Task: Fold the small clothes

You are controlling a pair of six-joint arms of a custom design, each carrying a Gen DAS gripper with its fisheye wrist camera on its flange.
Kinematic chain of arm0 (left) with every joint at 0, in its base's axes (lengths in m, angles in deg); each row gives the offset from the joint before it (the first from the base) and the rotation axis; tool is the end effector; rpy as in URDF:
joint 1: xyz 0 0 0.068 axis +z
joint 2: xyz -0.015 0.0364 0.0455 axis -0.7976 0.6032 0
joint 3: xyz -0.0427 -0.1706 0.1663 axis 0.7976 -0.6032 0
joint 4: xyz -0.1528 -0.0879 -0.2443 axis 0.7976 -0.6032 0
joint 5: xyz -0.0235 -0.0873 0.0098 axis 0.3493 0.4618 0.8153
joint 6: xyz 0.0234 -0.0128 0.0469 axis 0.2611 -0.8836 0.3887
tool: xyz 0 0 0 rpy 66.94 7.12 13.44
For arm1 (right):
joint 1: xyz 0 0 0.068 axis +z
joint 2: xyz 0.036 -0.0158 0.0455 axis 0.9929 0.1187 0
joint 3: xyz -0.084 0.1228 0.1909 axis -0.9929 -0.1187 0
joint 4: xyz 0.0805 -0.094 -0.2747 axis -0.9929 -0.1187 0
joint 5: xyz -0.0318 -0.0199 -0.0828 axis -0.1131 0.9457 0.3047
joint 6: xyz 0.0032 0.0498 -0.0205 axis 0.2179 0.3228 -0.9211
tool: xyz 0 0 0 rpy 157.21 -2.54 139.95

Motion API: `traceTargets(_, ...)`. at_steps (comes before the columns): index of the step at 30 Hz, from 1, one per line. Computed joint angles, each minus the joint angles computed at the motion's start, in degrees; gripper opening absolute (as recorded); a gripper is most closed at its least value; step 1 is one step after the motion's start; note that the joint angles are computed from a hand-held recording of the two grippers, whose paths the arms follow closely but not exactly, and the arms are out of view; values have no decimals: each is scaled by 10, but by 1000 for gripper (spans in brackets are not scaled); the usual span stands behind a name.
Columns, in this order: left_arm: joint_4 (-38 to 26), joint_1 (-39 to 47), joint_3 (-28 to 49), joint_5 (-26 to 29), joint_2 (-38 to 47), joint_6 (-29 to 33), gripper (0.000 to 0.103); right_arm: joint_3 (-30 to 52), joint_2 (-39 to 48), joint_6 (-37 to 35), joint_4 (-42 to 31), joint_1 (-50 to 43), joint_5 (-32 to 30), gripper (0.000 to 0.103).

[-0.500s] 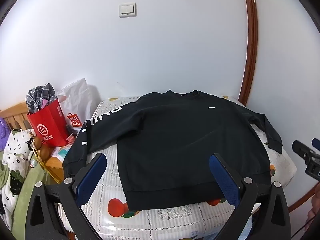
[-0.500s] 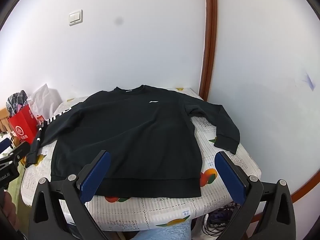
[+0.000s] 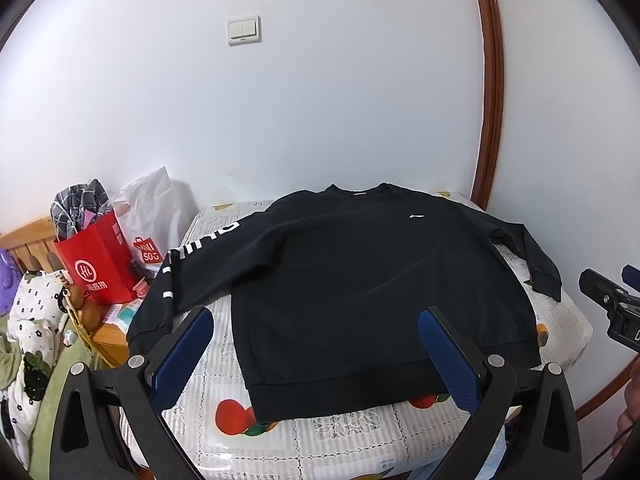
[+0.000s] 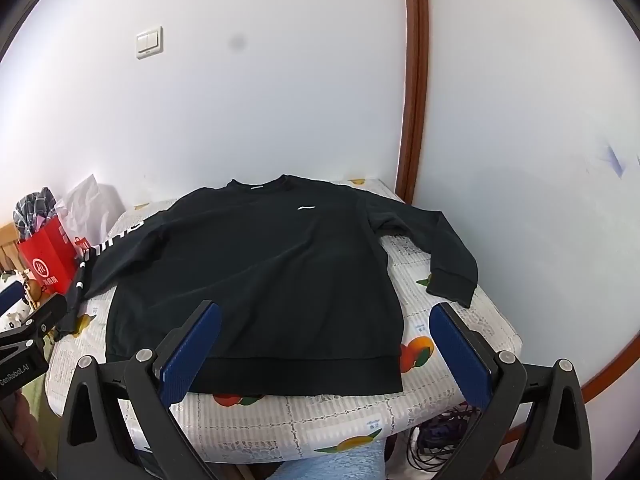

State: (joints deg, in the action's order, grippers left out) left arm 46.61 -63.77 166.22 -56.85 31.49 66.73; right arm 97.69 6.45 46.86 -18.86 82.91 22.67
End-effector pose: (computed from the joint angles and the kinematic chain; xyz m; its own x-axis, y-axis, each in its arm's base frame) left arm 0.3420 -0.0599 0.3354 -0.5522 0.0492 -0.8322 0.0276 0.9988 0.0407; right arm 0.2718 -0.0063 0.3635 -0.5744 0.0360 -0.8178 0.1363 0.9893 -0.0522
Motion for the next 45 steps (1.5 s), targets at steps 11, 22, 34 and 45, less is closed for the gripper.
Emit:
traceTargets(11, 5, -8, -14, -11, -13, -1, 103, -6, -8, 9, 0, 0, 5, 103)
traceTargets(22, 2, -5, -14, -5, -13, -5, 103, -10, -13, 9, 0, 1, 4, 103)
traceTargets(34, 2, -2, -16, -5, -14, -7, 103, -18, -21, 7, 4, 1, 4, 103)
traceTargets(45, 5, 0, -22, -3, -16, -5, 103, -13, -20, 8, 2, 1, 8, 103)
